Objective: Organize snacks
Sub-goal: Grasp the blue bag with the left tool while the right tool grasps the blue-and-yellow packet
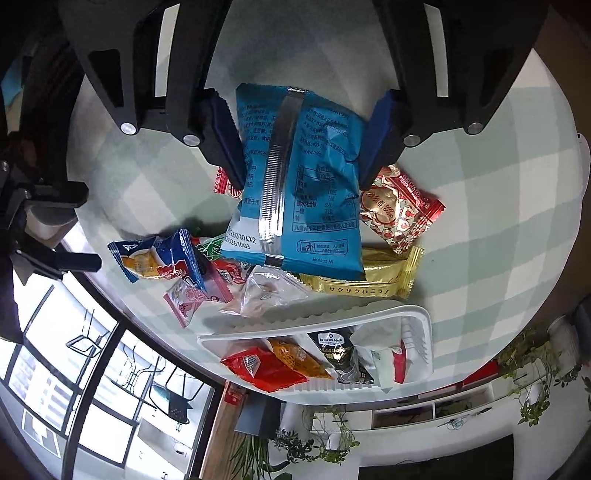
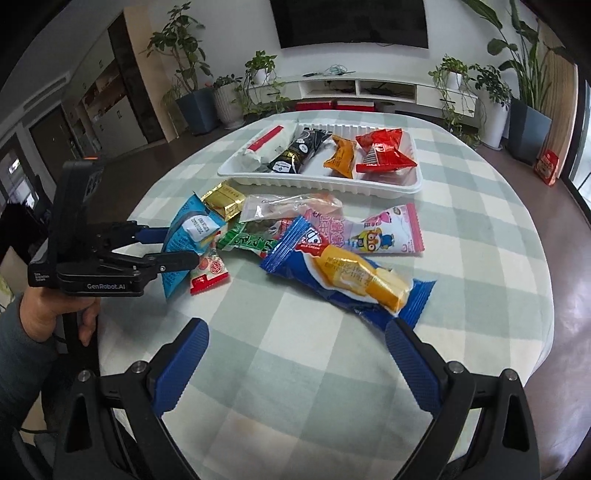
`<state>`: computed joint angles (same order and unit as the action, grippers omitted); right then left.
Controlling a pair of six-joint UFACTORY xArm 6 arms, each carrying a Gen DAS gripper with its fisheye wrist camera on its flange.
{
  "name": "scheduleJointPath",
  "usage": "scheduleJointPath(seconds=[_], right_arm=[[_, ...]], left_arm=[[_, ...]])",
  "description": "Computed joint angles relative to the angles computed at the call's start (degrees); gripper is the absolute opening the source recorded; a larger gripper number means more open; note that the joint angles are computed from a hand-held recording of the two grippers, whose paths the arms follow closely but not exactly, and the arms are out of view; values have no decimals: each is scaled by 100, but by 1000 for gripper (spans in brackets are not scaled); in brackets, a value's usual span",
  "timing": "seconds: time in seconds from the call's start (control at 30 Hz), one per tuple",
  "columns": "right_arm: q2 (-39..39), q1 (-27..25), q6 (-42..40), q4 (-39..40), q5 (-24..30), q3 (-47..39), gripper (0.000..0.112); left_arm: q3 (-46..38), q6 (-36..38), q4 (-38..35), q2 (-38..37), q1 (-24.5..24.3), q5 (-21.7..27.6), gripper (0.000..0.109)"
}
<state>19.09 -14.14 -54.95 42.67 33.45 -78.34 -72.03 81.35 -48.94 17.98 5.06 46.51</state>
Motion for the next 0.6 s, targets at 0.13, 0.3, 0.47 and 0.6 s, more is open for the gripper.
scheduleJointPath(seconds=[0.13, 0.3, 0.47, 0.6], right_arm=[[288, -52, -398, -371, 379, -491, 99], [683, -95, -699, -794, 657, -1051, 98], [1109, -91, -722, -1337, 762, -1590, 93], [1650, -125, -300, -1826, 1305, -2352, 81]], left_arm=[[-49, -62, -7, 30, 39, 73, 50], [-74, -129, -46, 23, 116, 176, 48], [-132, -191, -158, -6, 294, 472, 48], [-42, -184, -180, -114, 414, 689, 48]])
